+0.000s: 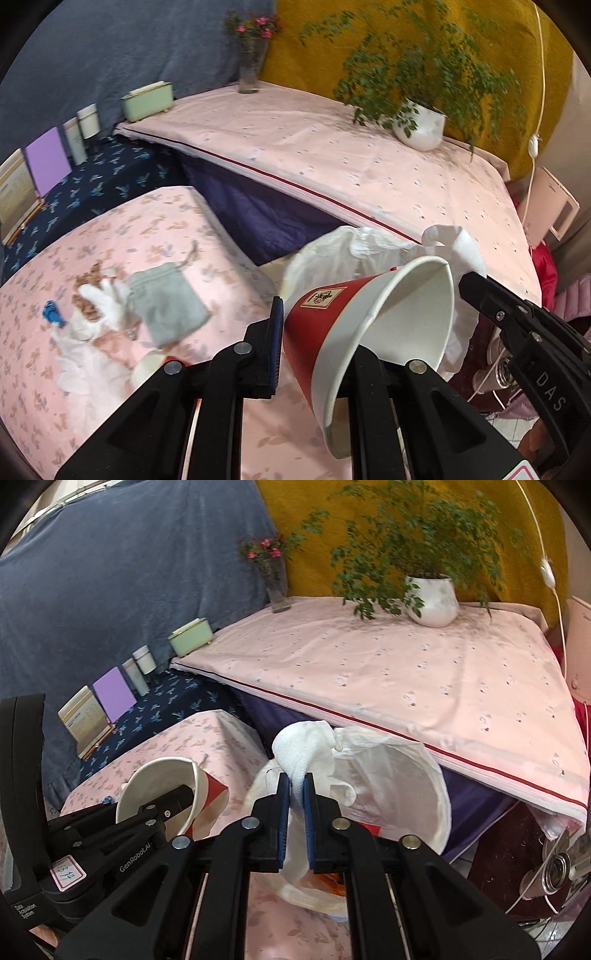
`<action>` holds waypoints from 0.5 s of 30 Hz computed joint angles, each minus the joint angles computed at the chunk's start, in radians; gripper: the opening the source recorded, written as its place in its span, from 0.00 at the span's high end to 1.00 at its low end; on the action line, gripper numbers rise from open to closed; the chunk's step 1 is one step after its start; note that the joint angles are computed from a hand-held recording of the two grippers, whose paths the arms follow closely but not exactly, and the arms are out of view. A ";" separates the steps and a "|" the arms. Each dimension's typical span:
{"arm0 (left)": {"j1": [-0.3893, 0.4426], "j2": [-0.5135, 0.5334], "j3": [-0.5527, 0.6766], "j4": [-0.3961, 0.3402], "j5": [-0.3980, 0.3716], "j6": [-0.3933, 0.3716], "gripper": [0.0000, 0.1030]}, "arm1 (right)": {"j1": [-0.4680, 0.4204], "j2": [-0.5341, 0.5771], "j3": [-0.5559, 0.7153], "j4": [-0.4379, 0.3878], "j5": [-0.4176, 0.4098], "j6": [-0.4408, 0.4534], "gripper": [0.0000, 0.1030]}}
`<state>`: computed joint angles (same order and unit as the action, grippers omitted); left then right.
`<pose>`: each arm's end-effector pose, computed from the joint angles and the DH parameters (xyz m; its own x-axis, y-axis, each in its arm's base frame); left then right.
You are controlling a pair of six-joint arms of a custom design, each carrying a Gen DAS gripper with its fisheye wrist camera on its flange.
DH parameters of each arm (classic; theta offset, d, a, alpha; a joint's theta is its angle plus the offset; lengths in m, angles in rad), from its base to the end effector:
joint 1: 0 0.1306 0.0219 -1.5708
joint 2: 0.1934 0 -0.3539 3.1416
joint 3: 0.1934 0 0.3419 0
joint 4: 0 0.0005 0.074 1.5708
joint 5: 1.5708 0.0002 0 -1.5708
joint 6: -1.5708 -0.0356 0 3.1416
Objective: Collect trash
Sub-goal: 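Carry the paper cup and tissue over the white trash bin, then open the left tool to drop the cup while the right tool drops the tissue into the bin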
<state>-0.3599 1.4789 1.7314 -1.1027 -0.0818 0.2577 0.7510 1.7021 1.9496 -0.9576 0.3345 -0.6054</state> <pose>0.4322 -0.1601 0.4857 -0.7566 0.0133 -0.6537 0.1114 0.9878 -0.1088 0.4087 0.3649 0.4795 -0.6551 0.1238 -0.7453 -0.1091 0.9606 0.2555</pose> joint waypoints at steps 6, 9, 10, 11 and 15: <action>-0.029 0.051 0.035 0.019 0.030 -0.004 0.85 | -0.029 -0.011 -0.036 0.002 -0.008 -0.014 0.93; -0.035 0.074 0.052 0.013 0.041 -0.007 0.78 | -0.037 -0.011 -0.045 0.007 -0.011 -0.014 0.93; -0.036 0.079 0.054 0.013 0.041 -0.007 0.73 | -0.040 -0.011 -0.047 0.009 -0.012 -0.016 0.93; -0.036 0.082 0.055 0.012 0.038 -0.005 0.70 | -0.042 -0.008 -0.046 0.010 -0.015 -0.017 0.93; -0.027 0.082 0.046 0.020 0.037 0.007 0.60 | -0.047 0.002 -0.038 0.008 -0.021 -0.019 0.92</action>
